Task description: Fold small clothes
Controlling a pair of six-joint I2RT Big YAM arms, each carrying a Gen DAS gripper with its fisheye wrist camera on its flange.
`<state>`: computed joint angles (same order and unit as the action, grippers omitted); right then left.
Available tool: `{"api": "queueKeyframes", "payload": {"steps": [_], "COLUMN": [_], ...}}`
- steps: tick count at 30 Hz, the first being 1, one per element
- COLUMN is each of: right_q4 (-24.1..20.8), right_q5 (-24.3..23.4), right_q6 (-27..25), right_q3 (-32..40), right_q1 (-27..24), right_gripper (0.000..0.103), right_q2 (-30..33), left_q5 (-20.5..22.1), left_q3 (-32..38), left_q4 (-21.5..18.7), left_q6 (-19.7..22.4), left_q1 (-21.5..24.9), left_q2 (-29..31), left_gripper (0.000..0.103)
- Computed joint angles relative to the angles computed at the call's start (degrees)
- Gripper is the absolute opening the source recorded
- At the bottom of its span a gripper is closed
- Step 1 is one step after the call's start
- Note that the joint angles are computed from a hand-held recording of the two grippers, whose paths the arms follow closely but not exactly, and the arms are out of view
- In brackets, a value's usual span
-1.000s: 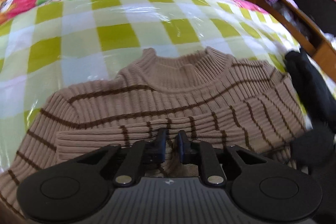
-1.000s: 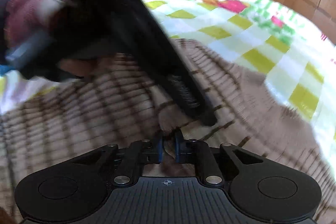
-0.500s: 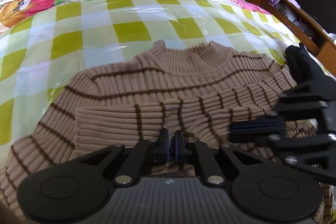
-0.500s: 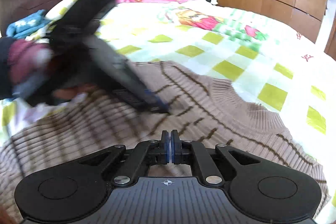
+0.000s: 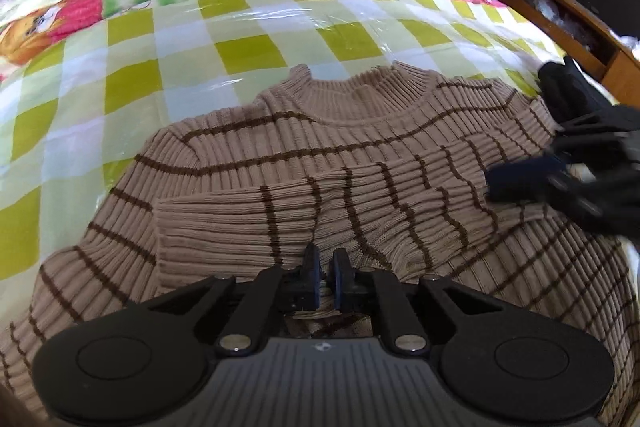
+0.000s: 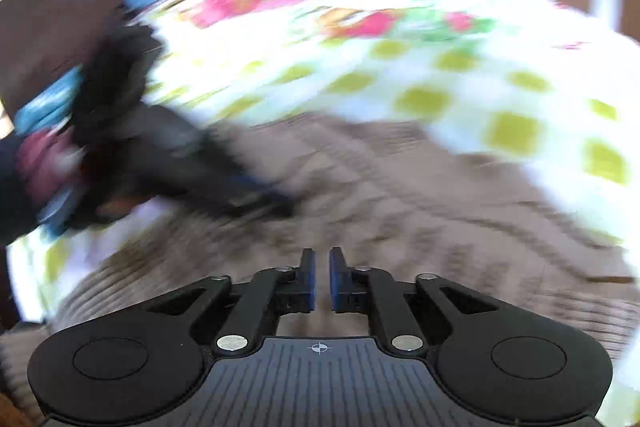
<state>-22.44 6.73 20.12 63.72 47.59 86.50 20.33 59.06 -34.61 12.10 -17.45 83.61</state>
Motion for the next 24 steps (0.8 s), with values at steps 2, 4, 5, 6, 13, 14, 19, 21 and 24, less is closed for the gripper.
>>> {"api": "queueKeyframes", "payload": {"steps": [2, 4, 5, 6, 13, 14, 19, 21, 24], "right_q4": [-2.91, -2.03, 0.24, 0.04, 1.85, 1.74, -1.51, 1.75, 5.37], "right_q5": [6.8, 5.26, 3.71, 3.8, 13.58, 14.45, 16.73, 19.09, 16.51], "right_q6": [2.86, 7.44, 8.25, 9.39, 7.1, 6.72, 10.58, 8.27, 4.9], "right_q3": [0.53, -1.89, -3.69, -4.04, -4.49, -4.39, -4.2, -3.86, -1.34], "right_q1": [-1.98, -5.04, -6.15, -6.59, 0.23, 0.75, 0.94, 2.49, 3.35], "right_gripper": [0.013, 0.0, 0.0, 0.0, 0.012, 0.01, 0.012, 0.013, 0.013], "right_q2": [2.05, 1.82, 0.87, 0.41, -0.76, -0.04, -0.43, -0.27, 2.19], "left_q5": [2.18, 3.77, 4.1, 4.02, 0.05, 0.28, 0.27, 0.47, 0.98], "left_q3": [-0.49, -0.97, -1.06, -1.23, -9.74, -10.57, -14.62, -15.71, -15.47], "left_q4": [0.64, 0.62, 0.53, 0.65, 11.39, 11.81, 14.78, 16.97, 16.52], "left_q6": [0.66, 0.96, 0.17, -0.89, -7.52, -8.27, -11.89, -14.53, -17.15], "left_q1": [1.05, 2.0, 2.38, 2.5, 2.4, 2.83, 5.12, 5.88, 6.56], "left_q2": [0.15, 0.03, -0.16, -0.56, -6.62, -6.88, -11.32, -11.75, -10.03], "left_gripper": [0.026, 0.026, 0.026, 0.025, 0.028, 0.028, 0.028, 0.028, 0.028]}}
